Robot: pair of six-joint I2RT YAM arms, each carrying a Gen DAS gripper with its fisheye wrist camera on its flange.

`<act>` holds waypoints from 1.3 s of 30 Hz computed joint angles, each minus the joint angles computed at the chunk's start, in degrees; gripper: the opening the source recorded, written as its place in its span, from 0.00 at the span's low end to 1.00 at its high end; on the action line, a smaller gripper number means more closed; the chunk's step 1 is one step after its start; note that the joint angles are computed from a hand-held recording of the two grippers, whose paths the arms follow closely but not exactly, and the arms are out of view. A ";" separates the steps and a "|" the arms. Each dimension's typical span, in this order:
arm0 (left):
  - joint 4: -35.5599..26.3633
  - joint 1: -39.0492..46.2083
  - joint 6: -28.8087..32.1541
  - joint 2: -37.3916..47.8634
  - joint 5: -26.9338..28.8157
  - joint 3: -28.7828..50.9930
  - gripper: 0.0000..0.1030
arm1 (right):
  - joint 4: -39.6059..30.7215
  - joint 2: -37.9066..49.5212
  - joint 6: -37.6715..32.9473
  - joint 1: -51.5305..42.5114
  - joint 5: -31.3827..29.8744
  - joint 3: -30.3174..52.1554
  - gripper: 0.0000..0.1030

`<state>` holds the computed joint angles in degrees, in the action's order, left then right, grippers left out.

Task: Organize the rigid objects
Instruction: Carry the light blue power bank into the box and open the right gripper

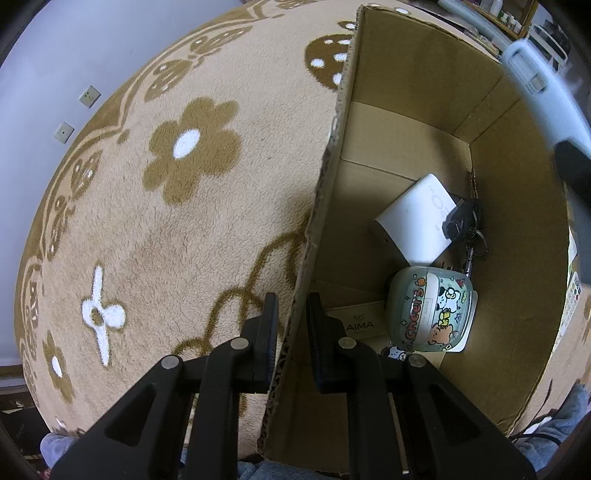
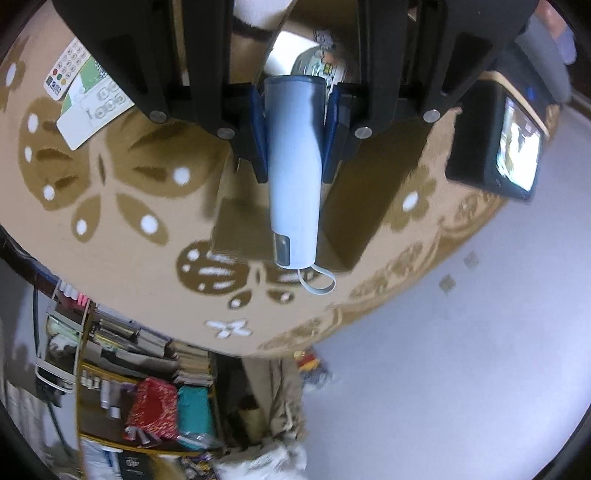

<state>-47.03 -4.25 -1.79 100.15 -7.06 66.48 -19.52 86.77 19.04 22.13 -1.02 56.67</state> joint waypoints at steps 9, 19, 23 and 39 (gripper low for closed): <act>0.10 0.48 0.25 -0.21 0.68 -0.16 0.13 | 0.34 4.51 -0.85 2.00 2.37 -0.16 0.28; 0.22 0.21 0.23 -0.08 0.30 -0.09 0.13 | 0.97 5.47 -2.47 4.12 5.88 -0.28 0.28; 0.32 0.19 0.23 -0.09 0.30 -0.19 0.13 | 1.02 5.56 -2.00 4.27 5.80 -0.21 0.28; 0.14 0.10 0.09 -0.59 0.26 -0.25 0.14 | -0.69 1.39 -2.17 3.02 5.33 0.52 0.29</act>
<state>-46.89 -4.16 -1.69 99.56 -6.80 66.22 -20.21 88.16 16.87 25.15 4.31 57.19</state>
